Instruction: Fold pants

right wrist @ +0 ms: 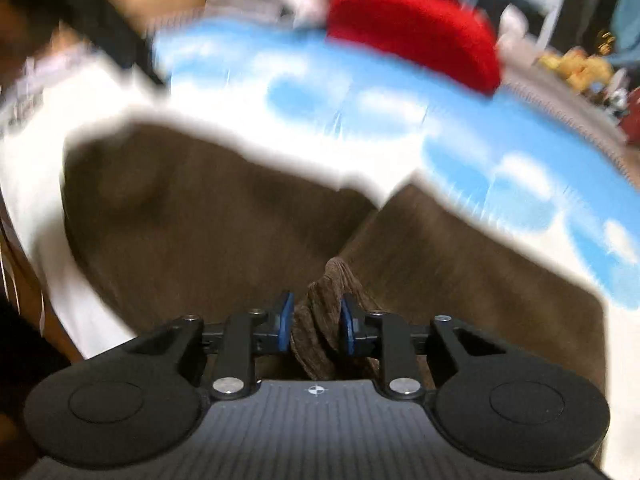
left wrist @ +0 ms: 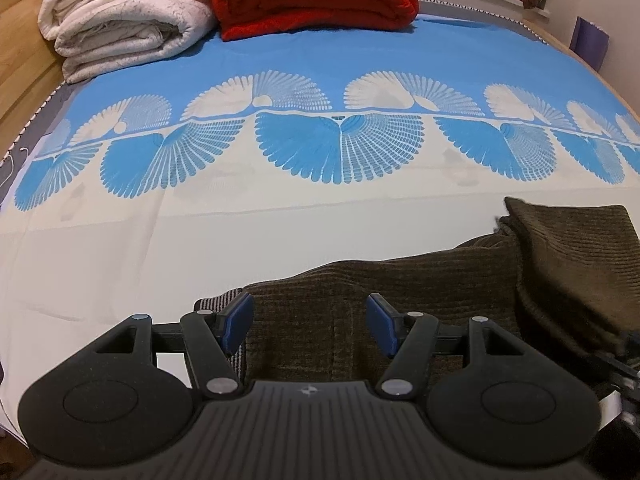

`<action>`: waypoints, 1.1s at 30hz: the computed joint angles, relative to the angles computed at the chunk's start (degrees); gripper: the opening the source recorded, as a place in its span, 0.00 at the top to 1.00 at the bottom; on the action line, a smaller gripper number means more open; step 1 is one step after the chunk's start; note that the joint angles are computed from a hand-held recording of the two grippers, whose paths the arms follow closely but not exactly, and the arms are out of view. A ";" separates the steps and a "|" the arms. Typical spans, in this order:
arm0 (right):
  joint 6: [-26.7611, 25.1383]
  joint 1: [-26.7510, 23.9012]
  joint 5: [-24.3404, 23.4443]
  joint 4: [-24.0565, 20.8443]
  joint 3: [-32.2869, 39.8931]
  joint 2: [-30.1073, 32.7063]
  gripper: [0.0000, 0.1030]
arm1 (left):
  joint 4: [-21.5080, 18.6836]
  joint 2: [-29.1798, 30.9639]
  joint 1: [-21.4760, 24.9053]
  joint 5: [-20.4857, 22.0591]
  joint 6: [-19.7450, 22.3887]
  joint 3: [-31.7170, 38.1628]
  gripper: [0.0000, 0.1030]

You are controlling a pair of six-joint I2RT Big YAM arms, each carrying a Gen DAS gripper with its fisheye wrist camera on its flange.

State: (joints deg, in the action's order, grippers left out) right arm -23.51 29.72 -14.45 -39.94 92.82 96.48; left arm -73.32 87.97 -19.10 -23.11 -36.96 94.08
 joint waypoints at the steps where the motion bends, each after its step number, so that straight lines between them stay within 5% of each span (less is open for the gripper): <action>1: -1.06 -0.36 -1.98 1.09 -1.09 -1.57 0.75 | 0.08 0.11 -0.01 0.03 0.10 0.16 0.34; 3: -3.59 -1.12 -6.01 0.73 -2.47 -3.32 0.75 | -0.32 1.06 -0.31 0.05 0.08 1.32 0.34; 5: -5.88 -1.56 -8.59 -4.23 -1.64 -2.69 0.74 | -0.55 2.16 -0.59 0.23 0.41 2.60 0.34; 7: -10.28 -1.02 -6.21 -10.00 -0.50 -0.92 0.71 | -0.77 3.69 -1.25 0.61 0.70 4.42 0.34; 10: -10.36 -1.32 -4.79 -11.05 -0.94 -0.64 0.72 | -0.97 6.19 -2.36 1.16 1.77 7.31 0.34; 15: 2.52 -5.86 -10.49 -6.32 0.05 -1.96 0.57 | -1.50 10.90 -4.03 1.82 3.41 12.85 0.34; 21: 18.84 -10.53 5.10 -3.28 0.64 -0.41 0.57 | -0.99 16.99 -5.72 4.12 4.89 20.51 0.34; 24: 20.66 -11.89 14.65 -11.18 3.47 2.82 0.57 | -0.15 20.08 -6.55 5.20 6.56 24.60 0.46; 26: 21.77 -13.50 13.86 -15.90 5.53 4.75 0.58 | 0.41 22.05 -6.73 6.38 7.14 27.18 0.60; 28: 23.75 -14.81 10.42 -14.65 4.60 3.55 0.58 | -0.01 24.29 -6.99 7.77 7.91 30.19 0.74; 33: 24.27 -16.20 11.35 -11.00 2.52 1.78 0.45 | -2.44 29.10 -7.57 11.46 10.59 35.87 0.77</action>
State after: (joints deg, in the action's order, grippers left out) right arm 0.76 13.52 -3.10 -50.94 95.35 98.27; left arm -75.76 117.07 -26.67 -11.66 -26.37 129.95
